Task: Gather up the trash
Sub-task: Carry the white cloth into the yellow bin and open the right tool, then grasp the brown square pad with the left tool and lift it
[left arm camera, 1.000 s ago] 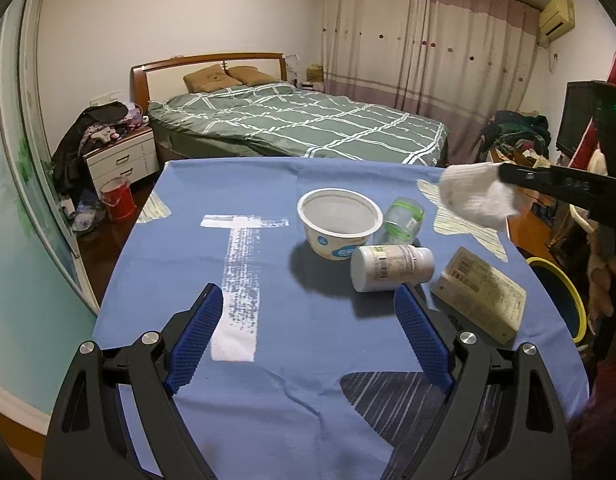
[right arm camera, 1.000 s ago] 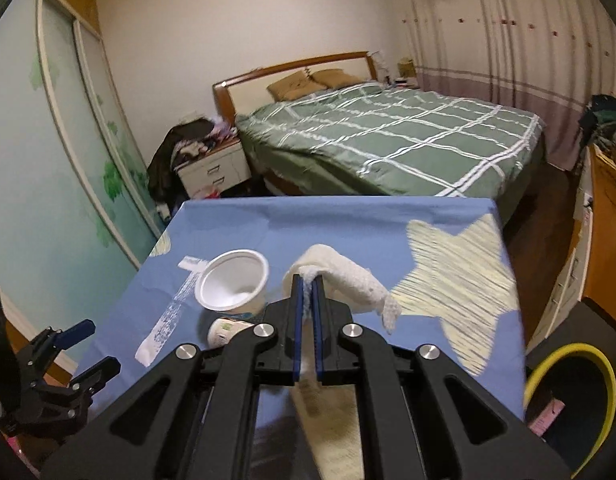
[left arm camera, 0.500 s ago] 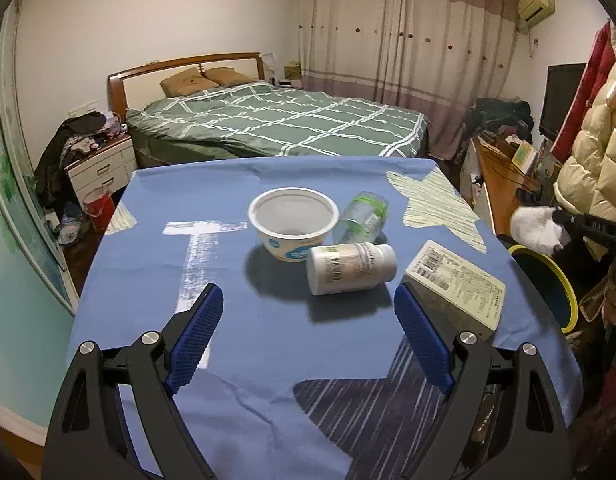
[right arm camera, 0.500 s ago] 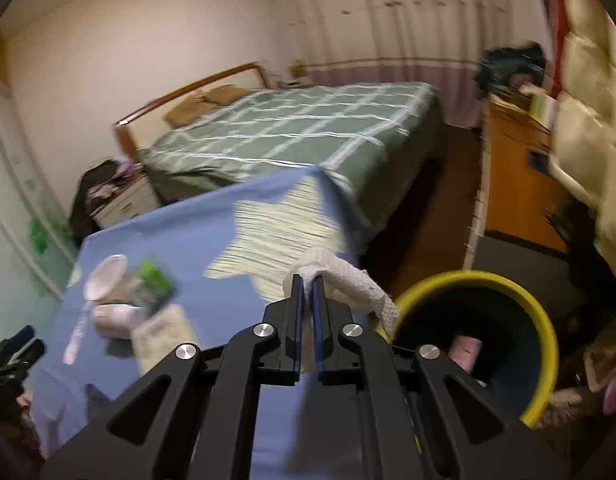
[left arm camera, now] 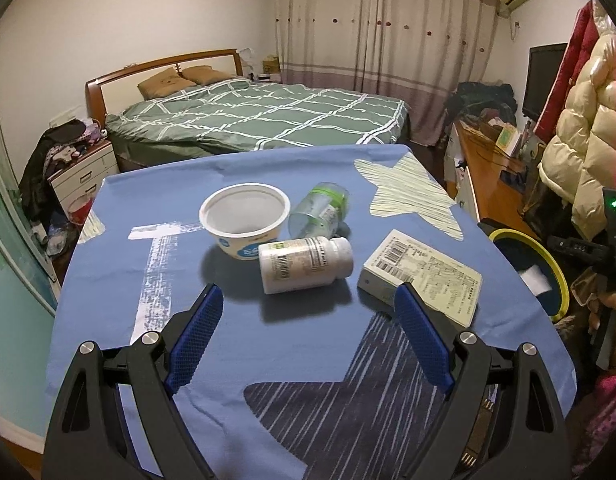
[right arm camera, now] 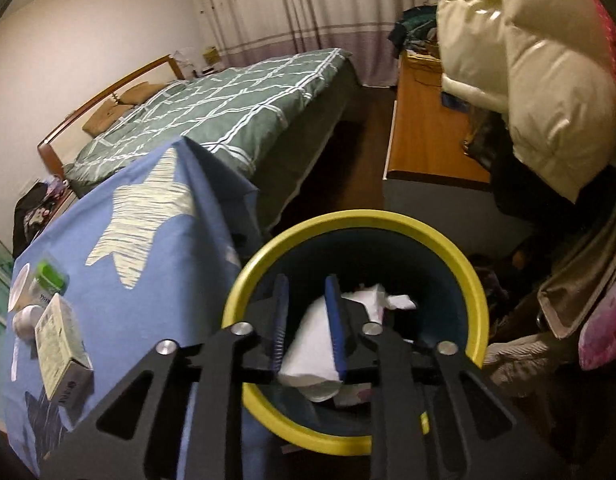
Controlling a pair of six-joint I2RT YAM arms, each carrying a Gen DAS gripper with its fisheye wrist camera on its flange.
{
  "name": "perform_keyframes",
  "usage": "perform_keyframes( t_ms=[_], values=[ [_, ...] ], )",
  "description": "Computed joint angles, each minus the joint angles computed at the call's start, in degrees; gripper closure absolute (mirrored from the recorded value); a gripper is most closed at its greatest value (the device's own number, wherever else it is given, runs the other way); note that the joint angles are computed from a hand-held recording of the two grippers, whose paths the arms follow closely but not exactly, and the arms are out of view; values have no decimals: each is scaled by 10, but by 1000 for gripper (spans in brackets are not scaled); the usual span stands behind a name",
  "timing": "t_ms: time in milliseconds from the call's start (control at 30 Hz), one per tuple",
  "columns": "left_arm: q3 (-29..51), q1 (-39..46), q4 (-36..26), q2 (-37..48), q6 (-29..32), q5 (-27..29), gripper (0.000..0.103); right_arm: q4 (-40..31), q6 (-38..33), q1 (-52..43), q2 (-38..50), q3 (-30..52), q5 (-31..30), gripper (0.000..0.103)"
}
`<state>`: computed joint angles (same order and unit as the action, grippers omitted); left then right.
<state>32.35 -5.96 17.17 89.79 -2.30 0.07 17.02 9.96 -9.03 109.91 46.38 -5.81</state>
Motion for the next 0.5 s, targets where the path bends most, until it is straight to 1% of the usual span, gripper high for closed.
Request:
perform_keyframes(
  t_ms=[233, 500],
  values=[
    [-13, -35, -13, -21, 2, -10, 17, 19, -6, -16, -3, -17, -17, 78],
    [-67, -102, -21, -52, 5, -13, 17, 25, -4, -5, -19, -37, -26, 77]
  ],
)
